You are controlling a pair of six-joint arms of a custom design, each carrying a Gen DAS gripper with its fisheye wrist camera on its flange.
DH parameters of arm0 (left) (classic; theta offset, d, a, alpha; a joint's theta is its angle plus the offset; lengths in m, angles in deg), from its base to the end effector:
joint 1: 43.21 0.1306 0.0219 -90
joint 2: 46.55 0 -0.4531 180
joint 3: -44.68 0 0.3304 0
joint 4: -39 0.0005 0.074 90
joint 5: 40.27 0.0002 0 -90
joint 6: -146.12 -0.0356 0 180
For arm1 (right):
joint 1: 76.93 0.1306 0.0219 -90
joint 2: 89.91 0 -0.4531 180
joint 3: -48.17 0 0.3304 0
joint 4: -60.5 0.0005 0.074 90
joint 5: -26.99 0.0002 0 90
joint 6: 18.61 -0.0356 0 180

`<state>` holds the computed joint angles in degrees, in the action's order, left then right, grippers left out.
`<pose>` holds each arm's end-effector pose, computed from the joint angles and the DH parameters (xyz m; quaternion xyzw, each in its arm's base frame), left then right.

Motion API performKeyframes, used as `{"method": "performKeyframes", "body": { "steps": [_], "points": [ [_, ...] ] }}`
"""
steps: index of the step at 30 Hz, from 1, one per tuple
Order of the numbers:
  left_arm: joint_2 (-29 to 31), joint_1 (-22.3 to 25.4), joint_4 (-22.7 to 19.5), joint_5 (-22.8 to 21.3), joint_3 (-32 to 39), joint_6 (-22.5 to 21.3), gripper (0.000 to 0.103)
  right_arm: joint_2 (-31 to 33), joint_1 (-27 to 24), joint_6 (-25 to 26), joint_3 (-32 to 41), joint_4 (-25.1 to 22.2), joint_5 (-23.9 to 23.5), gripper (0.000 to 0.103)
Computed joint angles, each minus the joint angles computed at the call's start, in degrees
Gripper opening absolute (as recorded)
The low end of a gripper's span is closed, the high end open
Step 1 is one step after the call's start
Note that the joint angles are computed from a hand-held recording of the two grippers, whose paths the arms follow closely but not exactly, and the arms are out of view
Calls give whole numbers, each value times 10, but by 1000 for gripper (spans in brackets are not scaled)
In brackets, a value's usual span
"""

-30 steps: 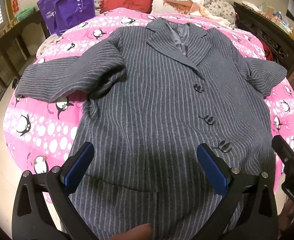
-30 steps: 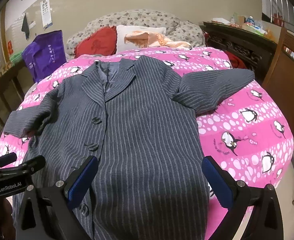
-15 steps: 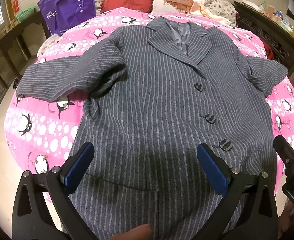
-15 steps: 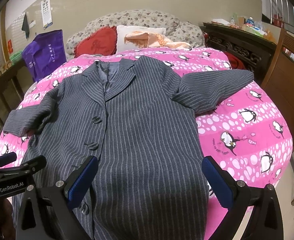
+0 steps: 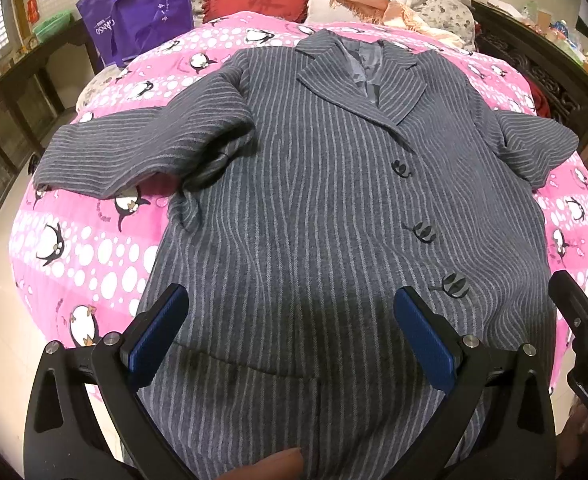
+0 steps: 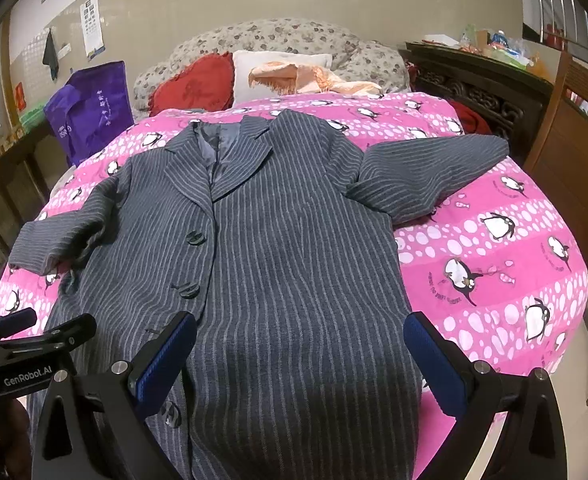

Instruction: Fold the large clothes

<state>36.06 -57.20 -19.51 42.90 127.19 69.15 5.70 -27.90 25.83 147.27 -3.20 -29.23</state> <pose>0.3413 -0.0812 0.4859 -0.0081 0.9611 -0.0073 0.2760 0.3086 0.3244 0.5116 0.0467 0.9265 -0.0097 0.3731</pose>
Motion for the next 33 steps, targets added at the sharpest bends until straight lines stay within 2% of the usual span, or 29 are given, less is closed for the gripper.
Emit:
{"method": "performKeyframes", "body": {
  "steps": [11, 19, 33],
  "points": [
    [2, 1, -4, -2, 0, 6, 103, 5, 7, 19, 2, 8, -6, 103],
    [4, -5, -8, 0, 0, 6, 103, -3, 5, -3, -8, 2, -9, 103],
    [-9, -16, -12, -18, 3, 13, 103, -15, 11, 5, -14, 14, -5, 103]
  ]
}}
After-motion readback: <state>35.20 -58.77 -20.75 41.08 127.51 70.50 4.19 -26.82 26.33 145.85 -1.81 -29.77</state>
